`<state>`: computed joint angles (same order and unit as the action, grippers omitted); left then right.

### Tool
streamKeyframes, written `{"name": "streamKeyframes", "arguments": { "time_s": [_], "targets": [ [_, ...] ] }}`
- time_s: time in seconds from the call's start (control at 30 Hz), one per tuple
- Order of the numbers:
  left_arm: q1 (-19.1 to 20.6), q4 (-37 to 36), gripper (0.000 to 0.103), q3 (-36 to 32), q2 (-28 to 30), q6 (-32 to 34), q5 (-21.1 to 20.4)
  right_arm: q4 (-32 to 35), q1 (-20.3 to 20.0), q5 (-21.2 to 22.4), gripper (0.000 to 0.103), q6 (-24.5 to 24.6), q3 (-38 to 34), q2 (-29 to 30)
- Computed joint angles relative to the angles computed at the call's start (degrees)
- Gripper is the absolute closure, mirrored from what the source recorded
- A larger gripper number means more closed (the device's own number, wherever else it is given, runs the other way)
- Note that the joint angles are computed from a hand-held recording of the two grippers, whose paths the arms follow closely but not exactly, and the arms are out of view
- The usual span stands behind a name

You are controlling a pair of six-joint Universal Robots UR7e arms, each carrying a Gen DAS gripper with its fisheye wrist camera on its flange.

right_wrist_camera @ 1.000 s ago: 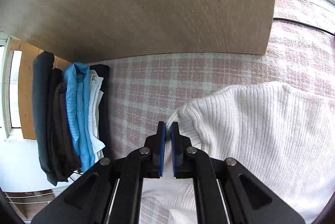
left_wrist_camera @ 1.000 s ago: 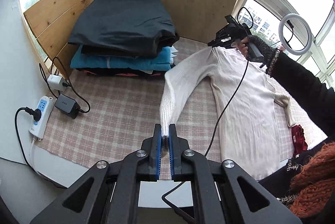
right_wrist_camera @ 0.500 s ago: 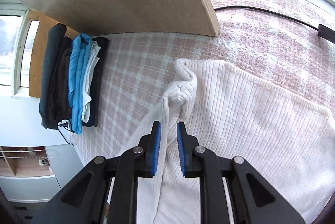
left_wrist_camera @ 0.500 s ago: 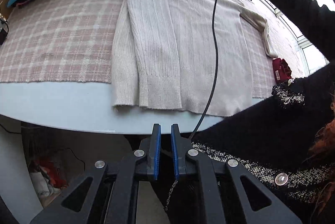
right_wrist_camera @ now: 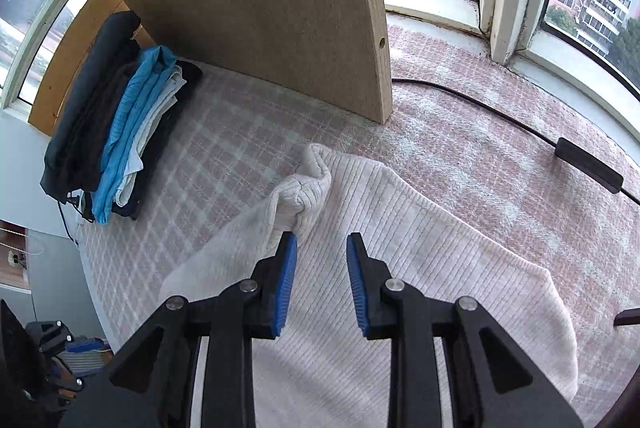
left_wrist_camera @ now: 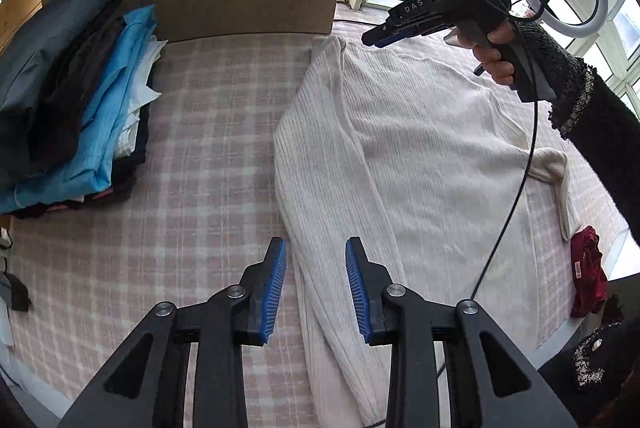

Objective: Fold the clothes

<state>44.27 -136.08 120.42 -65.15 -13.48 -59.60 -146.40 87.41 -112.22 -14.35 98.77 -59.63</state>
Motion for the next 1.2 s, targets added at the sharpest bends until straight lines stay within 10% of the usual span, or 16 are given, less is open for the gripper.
{"name": "streamKeyframes", "arguments": {
  "time_s": [0.2,0.3,0.57,0.83,0.93,1.2],
  "targets": [
    [8.56,0.99,0.057,-14.08,13.6,8.59,-4.32,0.98,-1.4,0.88,0.092,-2.7,-0.61,2.63],
    [9.75,2.45,0.091,-16.3,16.1,9.06,-5.06,1.77,-1.6,1.69,0.092,-3.52,-1.47,3.83],
    [8.47,-3.97,0.093,-8.91,6.44,10.0,-6.01,2.82,-0.06,5.65,0.092,-7.34,-5.4,8.25],
    [6.59,-1.29,0.089,-7.07,5.1,1.36,6.26,-0.23,0.74,4.7,0.094,-5.36,-9.55,11.67],
    [4.38,-4.16,0.075,-4.24,3.04,0.57,-0.23,0.3,1.01,4.92,0.09,-5.34,-7.87,8.94],
    [1.99,-1.86,0.081,-5.32,13.04,-2.85,2.21,5.38,1.13,3.43,0.078,-2.01,-10.99,11.31]
  ]
}}
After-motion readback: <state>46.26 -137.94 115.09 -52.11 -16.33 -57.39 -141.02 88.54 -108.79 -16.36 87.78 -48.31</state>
